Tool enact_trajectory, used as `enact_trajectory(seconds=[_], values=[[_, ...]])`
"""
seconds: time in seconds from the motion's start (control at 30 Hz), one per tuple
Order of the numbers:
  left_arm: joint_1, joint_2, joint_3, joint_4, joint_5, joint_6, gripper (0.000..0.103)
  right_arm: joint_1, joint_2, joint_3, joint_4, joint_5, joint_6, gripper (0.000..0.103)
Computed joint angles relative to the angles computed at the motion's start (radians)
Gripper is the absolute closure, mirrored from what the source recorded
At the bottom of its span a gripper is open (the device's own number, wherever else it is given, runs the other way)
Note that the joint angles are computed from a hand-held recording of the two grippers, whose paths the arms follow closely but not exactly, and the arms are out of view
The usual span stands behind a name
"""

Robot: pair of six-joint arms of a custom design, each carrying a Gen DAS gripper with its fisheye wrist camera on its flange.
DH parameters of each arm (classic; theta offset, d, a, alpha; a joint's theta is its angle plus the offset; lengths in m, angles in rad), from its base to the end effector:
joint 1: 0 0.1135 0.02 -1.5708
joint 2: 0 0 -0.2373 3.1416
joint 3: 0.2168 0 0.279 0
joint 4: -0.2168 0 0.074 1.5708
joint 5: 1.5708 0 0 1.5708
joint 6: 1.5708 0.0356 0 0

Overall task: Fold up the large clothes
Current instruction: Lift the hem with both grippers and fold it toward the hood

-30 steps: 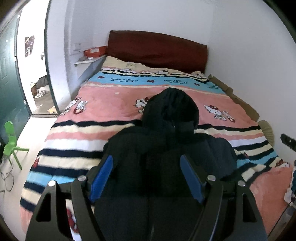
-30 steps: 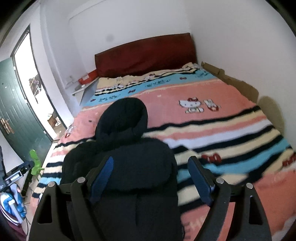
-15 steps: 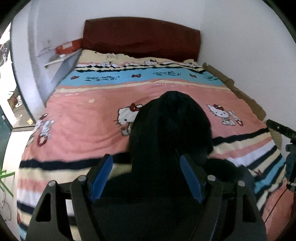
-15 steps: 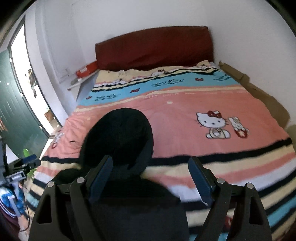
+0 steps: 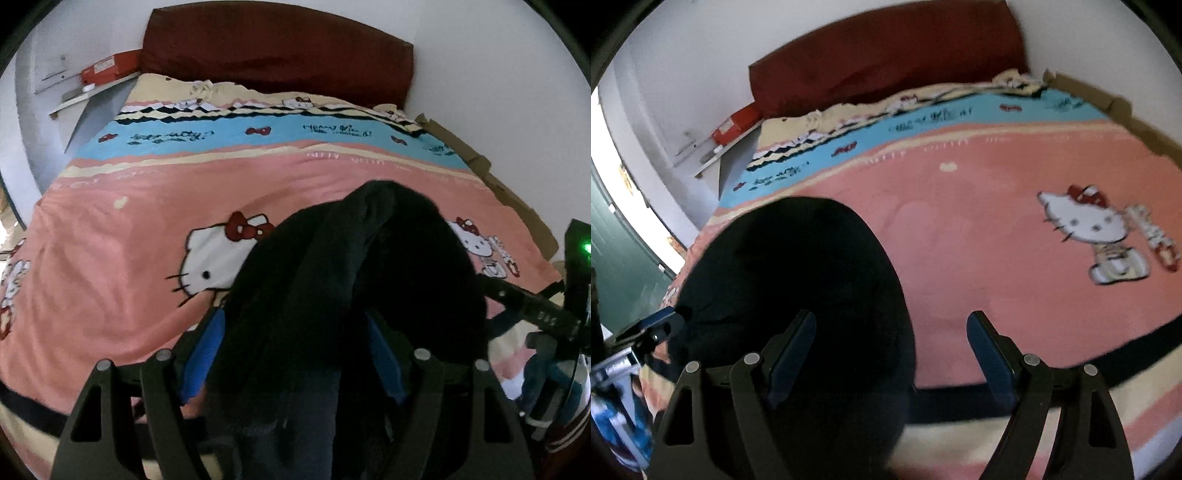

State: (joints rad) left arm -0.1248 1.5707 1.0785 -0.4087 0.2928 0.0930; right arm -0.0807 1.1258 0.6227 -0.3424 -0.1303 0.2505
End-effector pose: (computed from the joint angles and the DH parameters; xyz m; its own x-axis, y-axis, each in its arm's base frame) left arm 0.3515 -0.0545 0.1902 -0.7468 0.1833 -0.6392 0.3680 0.9146 -0.1676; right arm 0.2575 -0.0162 0.1671 -0.7241 0.3052 -0.6186 0.1791 0.9492 0.2586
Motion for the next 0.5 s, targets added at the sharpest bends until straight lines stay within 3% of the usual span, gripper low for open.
enact_trajectory(seconds=[0.13,0.2,0.23,0.27,0.3,0.33,0.37,0.5], values=[[-0.032,0.068,-0.006,0.073,-0.041,-0.009,0.03,0.03,0.185,0.022,0.134,-0.003,0.021,0.023],[-0.031,0.074,-0.016,0.089,-0.027,-0.019,0.032,0.046,0.223,0.023,0.17,-0.004,0.022,0.046],[-0.031,0.069,-0.026,0.096,-0.023,-0.02,0.04,0.051,0.241,0.025,0.179,-0.009,0.023,0.052],[-0.03,0.062,-0.034,0.096,-0.022,-0.02,0.056,0.057,0.252,0.025,0.187,-0.008,0.025,0.062],[-0.026,0.06,-0.032,0.079,-0.022,-0.021,0.065,0.063,0.251,0.021,0.191,-0.001,0.028,0.077],[-0.02,0.057,-0.029,0.062,-0.019,-0.025,0.075,0.065,0.235,0.009,0.192,0.003,0.031,0.084],[-0.01,0.042,-0.035,0.048,-0.01,-0.029,0.081,0.062,0.217,0.001,0.188,-0.002,0.034,0.087],[0.032,-0.08,-0.085,-0.021,0.047,-0.034,0.087,0.056,0.038,-0.06,0.121,-0.047,0.049,0.092]])
